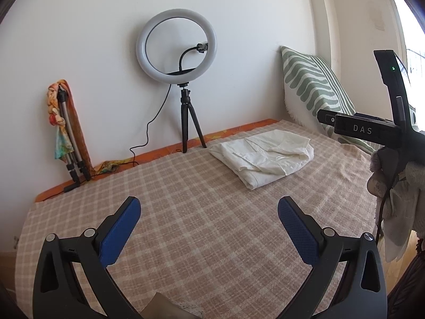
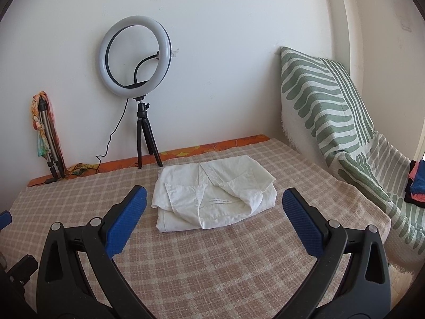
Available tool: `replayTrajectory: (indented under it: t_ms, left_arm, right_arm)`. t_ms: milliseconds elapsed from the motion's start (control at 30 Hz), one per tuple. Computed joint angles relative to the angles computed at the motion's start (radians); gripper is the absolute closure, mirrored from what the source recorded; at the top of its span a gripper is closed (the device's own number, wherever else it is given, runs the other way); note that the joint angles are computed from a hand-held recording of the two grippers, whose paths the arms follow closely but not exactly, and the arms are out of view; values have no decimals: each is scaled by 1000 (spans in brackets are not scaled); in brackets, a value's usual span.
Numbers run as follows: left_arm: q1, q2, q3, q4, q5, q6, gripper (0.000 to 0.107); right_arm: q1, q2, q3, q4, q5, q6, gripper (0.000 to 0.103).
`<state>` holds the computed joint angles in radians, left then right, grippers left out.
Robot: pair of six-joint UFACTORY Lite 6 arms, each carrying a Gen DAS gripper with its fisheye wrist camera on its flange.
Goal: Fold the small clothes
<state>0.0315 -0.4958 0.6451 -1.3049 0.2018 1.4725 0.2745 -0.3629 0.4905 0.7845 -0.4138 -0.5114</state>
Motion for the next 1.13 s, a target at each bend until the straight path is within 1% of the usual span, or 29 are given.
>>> replayTrajectory:
  t_ms: [167, 333, 467, 533, 733, 867, 1133]
  left_arm:
    - [-4, -6, -3, 24, -5, -28, 4]
    - [0, -7, -5, 8, 1, -10, 4]
    - [-2, -8, -4, 49, 3, -54, 4]
    - [1, -8, -3, 53, 7, -59, 4]
    - [3, -10, -4, 68, 13, -75, 4]
    - [3, -13, -5, 86, 12, -93, 4]
    - [24, -6, -3, 80, 45, -86, 4]
  right_arm:
    - [10, 4, 3, 15, -8, -11, 0]
    - [7, 12, 8, 5, -3, -3, 0]
    - [10, 36, 25, -13, 2, 19, 0]
    - [17, 35, 23, 3, -6, 7, 0]
    - [18, 45, 23, -18, -9, 30, 0]
    - [26, 35, 13, 5, -15, 13, 0]
    - [24, 43, 17, -5, -12, 23, 0]
